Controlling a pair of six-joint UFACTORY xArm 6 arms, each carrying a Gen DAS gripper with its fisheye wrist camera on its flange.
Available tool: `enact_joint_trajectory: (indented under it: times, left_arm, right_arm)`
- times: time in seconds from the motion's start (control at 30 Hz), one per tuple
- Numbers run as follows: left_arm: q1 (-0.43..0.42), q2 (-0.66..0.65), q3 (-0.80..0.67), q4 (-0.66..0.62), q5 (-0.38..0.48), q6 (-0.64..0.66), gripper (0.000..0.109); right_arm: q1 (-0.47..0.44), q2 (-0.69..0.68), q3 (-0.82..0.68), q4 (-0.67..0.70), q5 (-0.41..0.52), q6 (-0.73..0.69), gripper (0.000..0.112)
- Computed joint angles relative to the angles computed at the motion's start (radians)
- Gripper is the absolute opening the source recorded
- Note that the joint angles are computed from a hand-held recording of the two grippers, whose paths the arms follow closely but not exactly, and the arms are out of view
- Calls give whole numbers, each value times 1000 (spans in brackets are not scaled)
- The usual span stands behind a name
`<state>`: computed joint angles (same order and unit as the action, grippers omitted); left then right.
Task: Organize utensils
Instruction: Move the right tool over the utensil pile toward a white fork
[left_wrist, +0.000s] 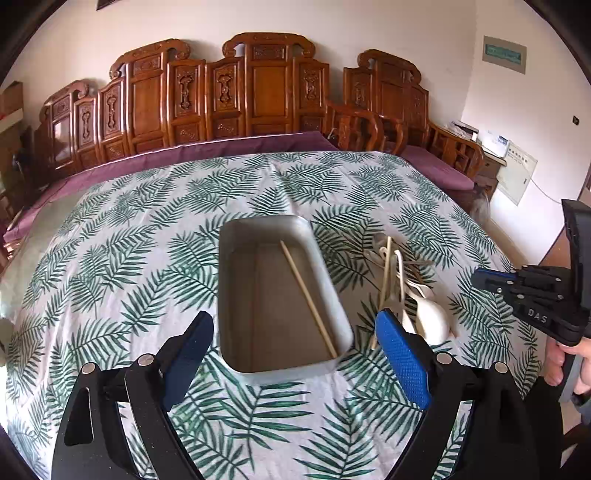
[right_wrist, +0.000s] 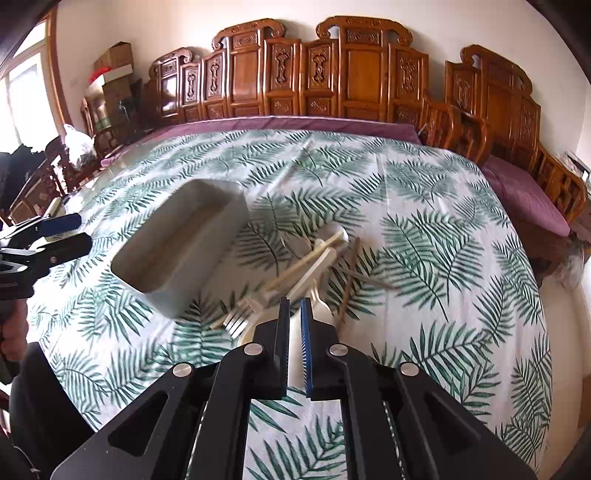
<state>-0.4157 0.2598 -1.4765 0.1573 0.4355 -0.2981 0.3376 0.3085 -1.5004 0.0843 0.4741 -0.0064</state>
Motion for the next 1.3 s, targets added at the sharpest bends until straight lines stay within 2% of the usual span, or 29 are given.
enact_joint_trajectory:
  times: [0.13,0.27,0.5,0.67,0.87,1.0,1.17,1.23,1.3]
  left_arm:
    - [-22,6,-3,11,-3,-15,86]
    - [-46,14,-3,12,-8,-21,86]
    - [-73,28,-3,-10,-1,-3,86]
    - [-86,35,0,-19,4,9,86]
    - [-96,43,0,-30,7,20,86]
    - [-102,47,-4,-27,15,24,86]
    - [-107,51,-6,-26,23,25,86]
    - [-107,53,-9,-23,26,25,86]
    - [-108,55,-10,-22,29,27,86]
  right_arm:
    - [-6,11,7,6,9,0,8]
    - [-6,36,-5,22,23,-13,17]
    - [-7,103,-76,68,71,-47,17]
    - [-14,177,-179,95,139,-52,17]
    - [-19,228,-253,47,168,-30,17]
    - [-29,304,-373,9,239,-12,17]
    - [-35,408,-542,25,359,-39,17]
    - [-33,442,-598,9,397,-33,19]
    - [-33,486,-669,2,455,-17,25]
